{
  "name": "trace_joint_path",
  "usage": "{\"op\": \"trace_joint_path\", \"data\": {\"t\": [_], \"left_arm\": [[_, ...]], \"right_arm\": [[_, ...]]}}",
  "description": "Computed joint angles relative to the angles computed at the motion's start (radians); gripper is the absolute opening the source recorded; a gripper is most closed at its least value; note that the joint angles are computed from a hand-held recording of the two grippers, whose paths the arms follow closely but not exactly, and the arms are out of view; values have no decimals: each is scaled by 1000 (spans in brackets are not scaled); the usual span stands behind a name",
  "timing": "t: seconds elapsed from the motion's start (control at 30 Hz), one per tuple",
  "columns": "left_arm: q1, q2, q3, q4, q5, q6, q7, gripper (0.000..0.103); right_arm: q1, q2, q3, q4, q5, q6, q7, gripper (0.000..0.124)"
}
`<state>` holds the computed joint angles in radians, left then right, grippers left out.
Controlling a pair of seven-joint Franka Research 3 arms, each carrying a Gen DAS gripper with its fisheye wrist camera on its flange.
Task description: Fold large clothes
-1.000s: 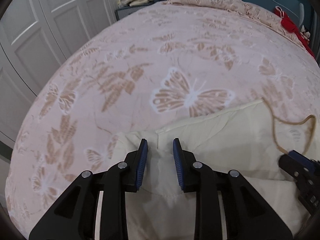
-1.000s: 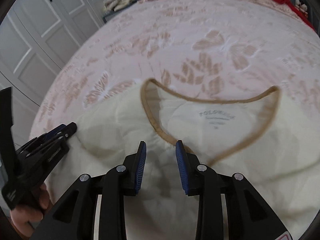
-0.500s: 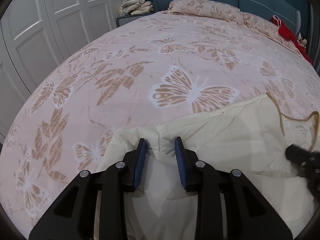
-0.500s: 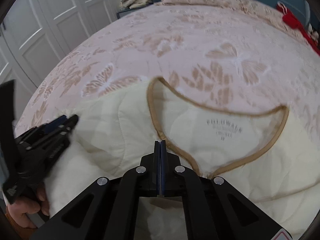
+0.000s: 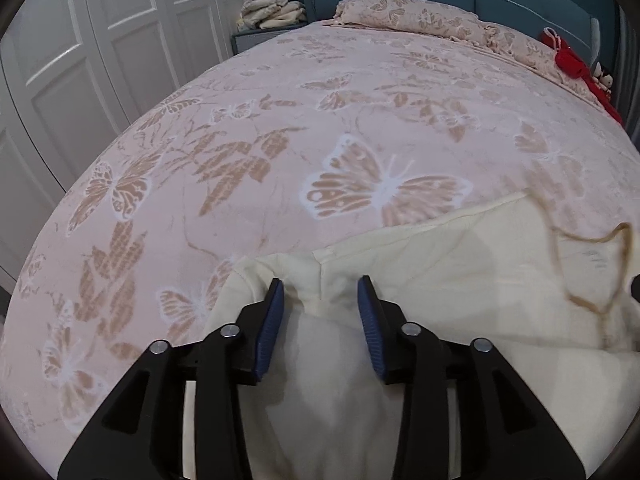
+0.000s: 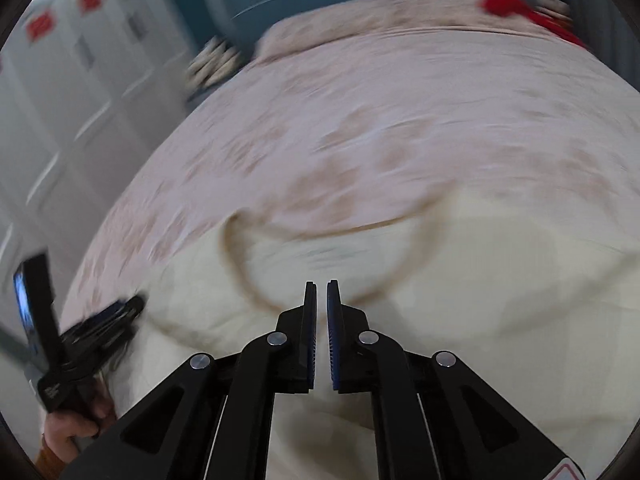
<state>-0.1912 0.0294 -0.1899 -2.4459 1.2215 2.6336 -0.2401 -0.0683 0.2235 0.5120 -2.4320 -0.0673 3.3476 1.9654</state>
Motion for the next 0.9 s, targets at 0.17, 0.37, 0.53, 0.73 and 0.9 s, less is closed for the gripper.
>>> {"op": "trace_joint_path", "data": {"t": [0.17, 0.37, 0.53, 0.73, 0.9], "left_arm": [[-29, -12, -37, 90, 4, 123, 4, 56], [-125, 273, -65, 430, -175, 157, 276, 73], [-121, 492, -119, 629, -440, 147, 531, 57], [-230, 565, -43, 735, -500, 45, 621, 6], [-358, 567, 82, 739, -430, 17, 560, 5]], "right_arm": [[-97, -81, -53, -63, 50, -70, 7, 14], [-364, -37, 132, -76, 107, -89, -92, 10], [-399, 12, 156, -82, 117, -41, -170, 6], [-397, -2, 144, -84, 66, -22, -133, 7], [-237, 31, -18, -69, 70, 8, -130, 1]]}}
